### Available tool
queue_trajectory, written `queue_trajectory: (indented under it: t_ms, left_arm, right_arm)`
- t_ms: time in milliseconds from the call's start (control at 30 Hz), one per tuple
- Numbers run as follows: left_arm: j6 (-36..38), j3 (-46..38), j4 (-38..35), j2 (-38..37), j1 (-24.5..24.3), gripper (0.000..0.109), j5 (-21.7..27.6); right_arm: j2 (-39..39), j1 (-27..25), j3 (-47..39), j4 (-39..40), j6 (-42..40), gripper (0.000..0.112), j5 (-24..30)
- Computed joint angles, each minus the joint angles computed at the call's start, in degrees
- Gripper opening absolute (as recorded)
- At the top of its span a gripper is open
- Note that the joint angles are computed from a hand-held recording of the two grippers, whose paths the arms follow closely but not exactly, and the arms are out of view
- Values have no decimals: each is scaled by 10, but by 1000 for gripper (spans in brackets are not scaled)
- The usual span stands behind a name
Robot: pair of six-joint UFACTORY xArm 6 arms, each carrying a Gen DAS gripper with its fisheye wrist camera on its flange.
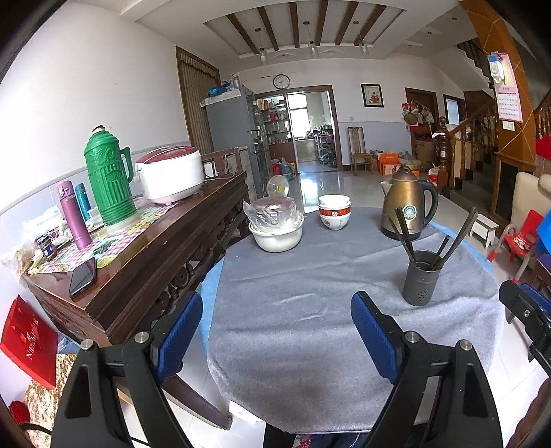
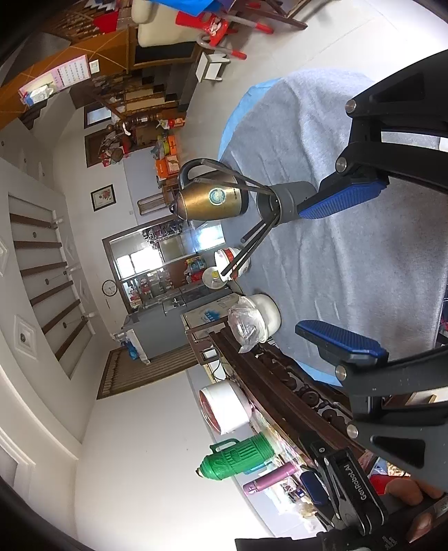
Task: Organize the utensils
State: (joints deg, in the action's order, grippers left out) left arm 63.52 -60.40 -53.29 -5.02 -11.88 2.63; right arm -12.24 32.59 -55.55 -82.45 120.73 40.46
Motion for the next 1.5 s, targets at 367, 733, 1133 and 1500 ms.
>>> queue_trajectory:
  t_ms: [367, 733, 1133, 1500]
  left_arm:
    - [5, -1, -10, 3, 7, 88, 3]
    - [-6, 2, 3, 6, 8, 88, 2]
    - [-27, 4, 23, 6, 13, 88, 6]
    - [-45, 5, 41, 10, 14, 88, 2]
  right_arm:
    - [10, 5, -11, 9, -15, 66, 4]
    - [13, 2, -10, 9, -7, 66, 1]
    - [14, 2, -10, 10, -8, 66, 2]
    - [15, 3, -11, 12, -9, 66, 2]
